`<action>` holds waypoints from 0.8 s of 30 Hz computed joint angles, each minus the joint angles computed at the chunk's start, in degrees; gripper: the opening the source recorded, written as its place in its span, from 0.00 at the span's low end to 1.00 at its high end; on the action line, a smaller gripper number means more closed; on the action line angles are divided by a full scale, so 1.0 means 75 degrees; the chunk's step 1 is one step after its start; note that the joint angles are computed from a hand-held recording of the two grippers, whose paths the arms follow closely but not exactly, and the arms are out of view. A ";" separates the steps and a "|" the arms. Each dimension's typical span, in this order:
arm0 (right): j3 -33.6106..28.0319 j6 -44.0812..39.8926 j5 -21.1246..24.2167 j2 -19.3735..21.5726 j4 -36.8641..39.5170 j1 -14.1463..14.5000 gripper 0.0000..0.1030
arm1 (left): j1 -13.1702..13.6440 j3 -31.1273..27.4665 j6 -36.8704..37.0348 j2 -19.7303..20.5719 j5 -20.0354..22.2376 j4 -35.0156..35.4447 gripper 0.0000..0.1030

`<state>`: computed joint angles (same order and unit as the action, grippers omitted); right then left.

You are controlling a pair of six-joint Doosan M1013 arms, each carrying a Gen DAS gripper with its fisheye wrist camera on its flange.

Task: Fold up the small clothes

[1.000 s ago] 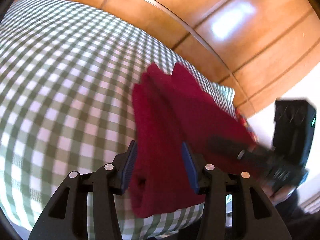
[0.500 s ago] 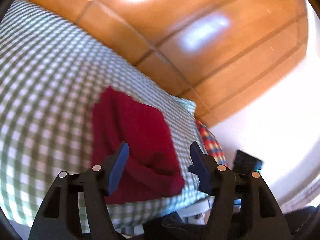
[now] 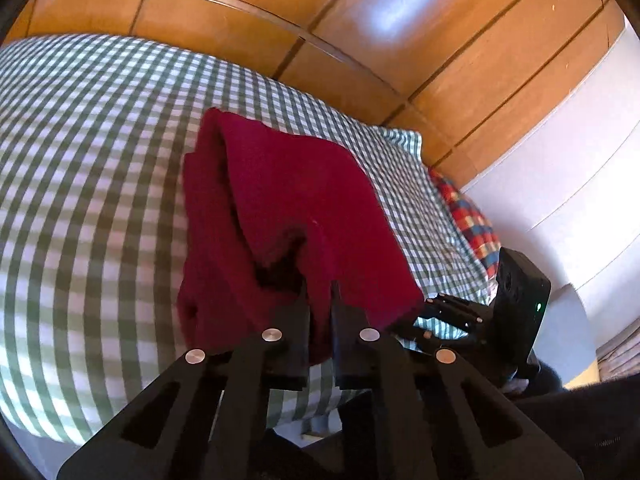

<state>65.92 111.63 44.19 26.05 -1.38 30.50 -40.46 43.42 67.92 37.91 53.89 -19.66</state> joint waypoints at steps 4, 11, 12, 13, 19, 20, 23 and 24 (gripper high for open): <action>0.0303 -0.0341 0.0051 -0.0209 0.0105 -0.0056 0.15 | 0.0095 0.1193 -0.0142 -0.0487 -0.0570 -0.0736 0.06; 0.0473 -0.0509 0.0138 -0.0278 0.0464 -0.0171 0.33 | 0.0127 0.0957 -0.0209 -0.0320 -0.0232 -0.0686 0.11; 0.0544 -0.0618 0.0137 -0.0345 0.0593 -0.0212 0.46 | 0.0180 0.1005 -0.0008 -0.0385 -0.0482 -0.0914 0.15; 0.0628 -0.0874 0.0141 -0.0427 0.0852 -0.0271 0.50 | 0.0215 0.1009 0.0060 -0.0413 -0.0635 -0.0985 0.25; 0.1043 -0.1055 -0.0428 -0.0949 0.1218 -0.0499 0.64 | 0.0456 0.0437 -0.0069 -0.0127 -0.0760 -0.1119 0.45; 0.1037 -0.0908 -0.0532 -0.0985 0.1083 -0.0511 0.64 | 0.0460 0.0254 -0.0164 -0.0021 -0.0633 -0.1049 0.45; 0.0762 -0.0359 -0.0691 -0.0842 0.0345 -0.0443 0.64 | 0.0552 -0.0611 -0.0509 0.0599 0.0026 -0.1063 0.45; 0.0609 -0.0194 -0.0692 -0.0741 0.0099 -0.0410 0.64 | 0.0543 -0.0826 -0.0714 0.0755 0.0185 -0.1000 0.45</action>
<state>70.49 110.18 39.00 20.50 -0.63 27.42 -36.38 37.22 62.56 43.57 55.28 -27.16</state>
